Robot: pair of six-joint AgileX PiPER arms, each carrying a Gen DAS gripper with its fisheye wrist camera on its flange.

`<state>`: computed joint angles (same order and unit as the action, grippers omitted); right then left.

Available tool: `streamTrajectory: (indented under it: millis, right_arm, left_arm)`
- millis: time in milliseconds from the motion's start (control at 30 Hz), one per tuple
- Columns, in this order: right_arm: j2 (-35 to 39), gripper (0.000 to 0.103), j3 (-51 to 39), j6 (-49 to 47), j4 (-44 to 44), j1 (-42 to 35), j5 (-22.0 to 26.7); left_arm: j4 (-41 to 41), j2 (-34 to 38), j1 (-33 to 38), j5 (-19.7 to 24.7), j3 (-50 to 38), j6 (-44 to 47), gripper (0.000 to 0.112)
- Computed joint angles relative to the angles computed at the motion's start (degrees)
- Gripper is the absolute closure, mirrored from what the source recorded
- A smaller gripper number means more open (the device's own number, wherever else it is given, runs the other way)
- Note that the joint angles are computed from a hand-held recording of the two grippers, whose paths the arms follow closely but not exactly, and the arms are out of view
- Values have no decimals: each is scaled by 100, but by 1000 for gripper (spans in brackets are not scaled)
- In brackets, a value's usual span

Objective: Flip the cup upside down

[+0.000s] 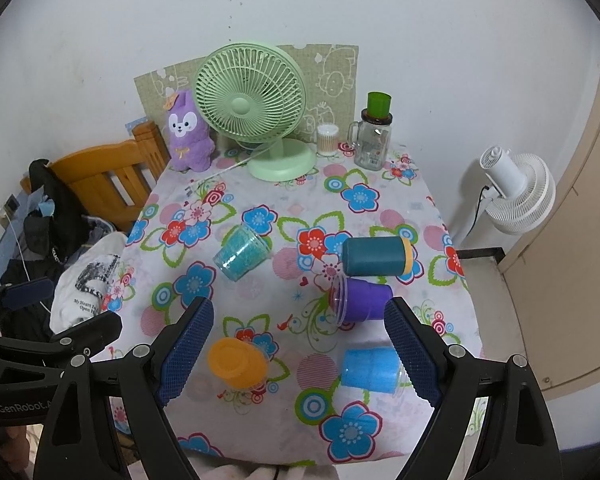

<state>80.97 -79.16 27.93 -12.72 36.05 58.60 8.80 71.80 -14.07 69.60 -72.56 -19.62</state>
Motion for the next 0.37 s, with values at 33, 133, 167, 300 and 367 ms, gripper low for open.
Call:
streamTrajectory:
  millis: [33,133,167,300,367]
  right_arm:
    - [8,14,-1,-13,9,-8,-2]
    - [2,14,38,-16,48,-20,-13]
    - [7,14,58,-38,89,-44,-24]
    - [34,14,177,-151,260,-145,-99]
    - [76,14,185,-207,281,-184,-112]
  left_arm:
    - [9,12,-15,7,-1,-16,13]
    - [4,49,-26,3,16,-31,13]
    - [-4,68,-25,4,22,-33,13]
    - [-33,175,-16,8,13,-53,13]
    - [-74,241,-4,-17,16,-69,13]
